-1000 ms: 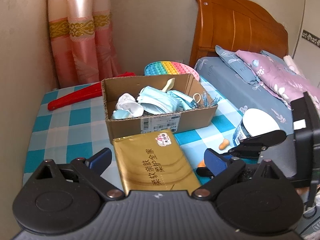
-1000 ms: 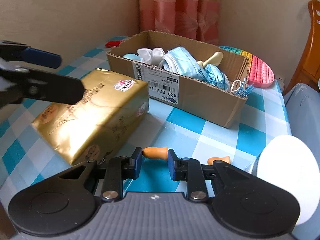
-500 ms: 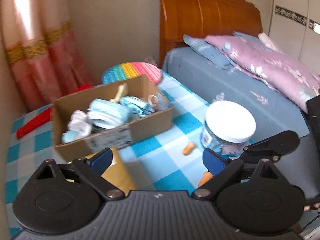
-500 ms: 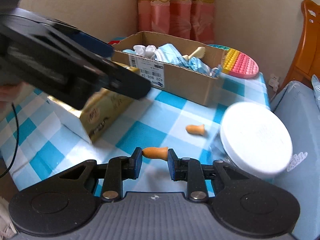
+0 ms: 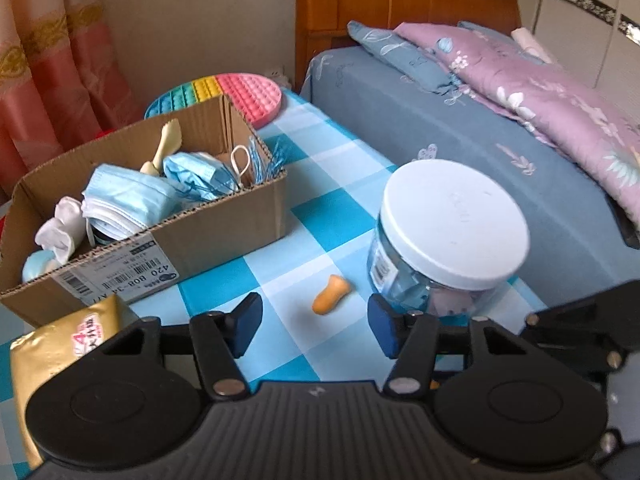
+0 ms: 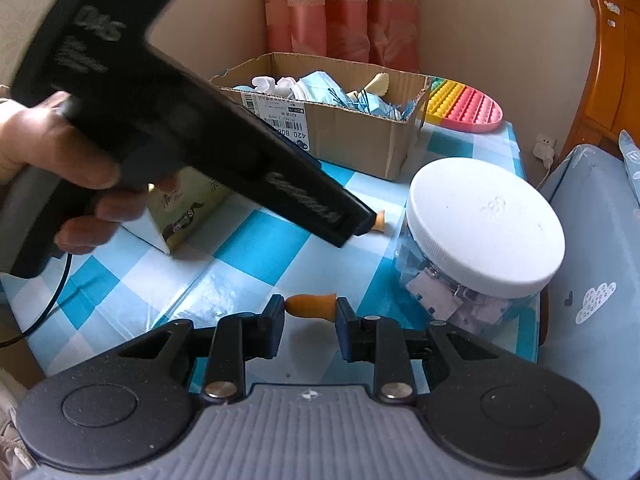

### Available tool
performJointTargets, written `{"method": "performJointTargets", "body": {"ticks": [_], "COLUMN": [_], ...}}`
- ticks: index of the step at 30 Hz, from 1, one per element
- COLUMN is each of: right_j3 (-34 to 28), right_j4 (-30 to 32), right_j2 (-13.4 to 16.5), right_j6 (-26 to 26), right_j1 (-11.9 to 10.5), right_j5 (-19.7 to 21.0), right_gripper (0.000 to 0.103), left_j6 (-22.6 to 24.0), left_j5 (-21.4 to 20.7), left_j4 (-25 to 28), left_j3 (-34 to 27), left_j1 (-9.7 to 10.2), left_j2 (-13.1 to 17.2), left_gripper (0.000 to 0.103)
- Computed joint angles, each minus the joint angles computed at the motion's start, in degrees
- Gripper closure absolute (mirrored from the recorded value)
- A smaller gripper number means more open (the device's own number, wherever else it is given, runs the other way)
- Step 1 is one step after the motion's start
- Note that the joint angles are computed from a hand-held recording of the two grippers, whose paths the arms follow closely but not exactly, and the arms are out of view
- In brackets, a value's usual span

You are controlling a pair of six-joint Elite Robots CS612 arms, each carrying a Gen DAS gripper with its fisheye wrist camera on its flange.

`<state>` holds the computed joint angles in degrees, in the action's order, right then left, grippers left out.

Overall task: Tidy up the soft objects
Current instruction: 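Close the left gripper on the second orange earplug while the right holds its earplug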

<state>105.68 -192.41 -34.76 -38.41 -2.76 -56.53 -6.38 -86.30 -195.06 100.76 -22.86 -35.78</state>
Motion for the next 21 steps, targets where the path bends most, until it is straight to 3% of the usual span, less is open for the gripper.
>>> {"method": "performJointTargets", "body": {"ticks": [9, 11, 14, 18, 21], "right_j3": [-0.5, -0.6, -0.9, -1.1, -1.1], "right_j4": [0.8, 1.0, 1.4, 1.7, 1.7], "right_j2": [0.4, 0.5, 0.6, 0.7, 0.7], "right_j6": [0.1, 0.0, -0.1, -0.2, -0.2], "right_j1": [-0.4, -0.4, -0.5, -0.6, -0.6], "right_j5": [1.1, 1.1, 1.4, 1.6, 1.6], "right_gripper": [0.072, 0.072, 0.072, 0.072, 0.072], "left_j6": [-0.5, -0.4, -0.2, 1.1, 2.2], "left_j5": [0.7, 0.2, -1.0, -1.8, -1.5], "left_j4": [2.0, 1.7, 1.5, 0.7, 0.3], "left_j3": [-2.3, -2.6, -3.2, -3.5, -3.3], "left_j1": [-0.37, -0.27, -0.11, -0.23, -0.48], "left_j2": [1.5, 1.8, 2.2, 2.5, 2.5], "left_gripper": [0.061, 0.071, 0.076, 0.091, 0.091]}}
